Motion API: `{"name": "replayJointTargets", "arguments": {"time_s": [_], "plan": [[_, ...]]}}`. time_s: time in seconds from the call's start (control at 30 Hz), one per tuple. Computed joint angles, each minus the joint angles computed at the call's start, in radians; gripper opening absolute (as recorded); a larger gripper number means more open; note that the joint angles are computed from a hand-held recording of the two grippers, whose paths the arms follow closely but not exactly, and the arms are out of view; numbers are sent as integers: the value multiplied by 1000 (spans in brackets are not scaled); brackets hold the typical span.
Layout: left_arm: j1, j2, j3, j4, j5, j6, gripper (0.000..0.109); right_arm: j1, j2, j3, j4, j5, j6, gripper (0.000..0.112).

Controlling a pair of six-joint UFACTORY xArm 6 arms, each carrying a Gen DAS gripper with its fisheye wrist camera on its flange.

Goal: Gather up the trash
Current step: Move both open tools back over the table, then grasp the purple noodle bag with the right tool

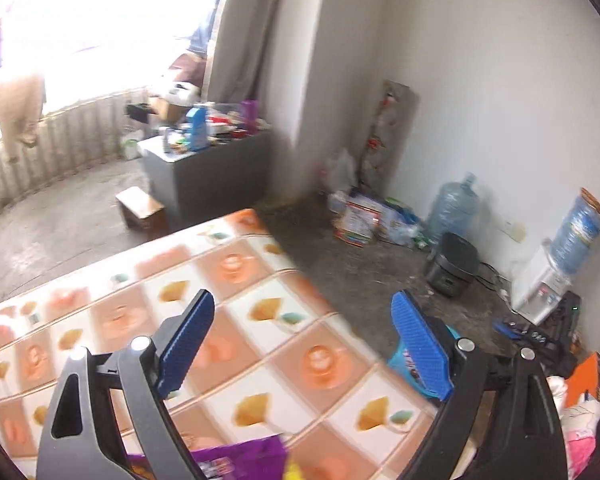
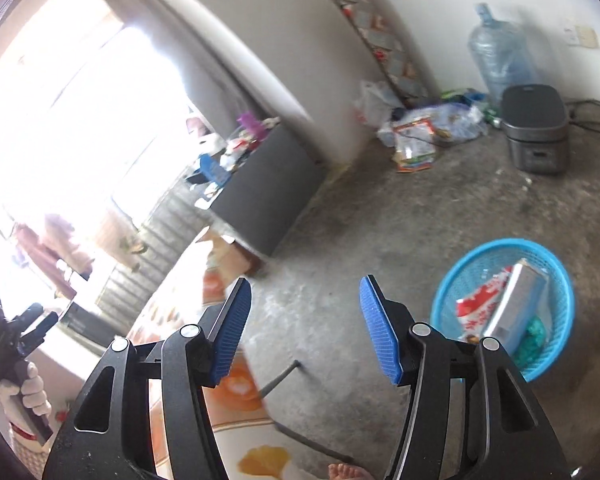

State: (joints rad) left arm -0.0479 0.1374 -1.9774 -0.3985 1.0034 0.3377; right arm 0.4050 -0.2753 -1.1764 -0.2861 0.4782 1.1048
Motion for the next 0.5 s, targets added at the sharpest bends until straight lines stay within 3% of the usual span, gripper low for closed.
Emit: {"name": "replayJointTargets", "arguments": {"time_s": [0.13, 0.23, 0.37, 0.5], "plan": [[166, -171, 238, -14, -41, 7, 88, 93, 155, -163, 252, -26, -247, 55], [256, -263, 388, -39, -43, 19, 88, 162, 298, -326, 449, 22, -420, 55], [341, -335, 526, -120, -18, 45, 81, 235, 478, -557, 629, 146, -572, 55], [375, -354, 591, -184, -8, 87, 67, 276, 639, -789, 630, 336, -568, 55]]}}
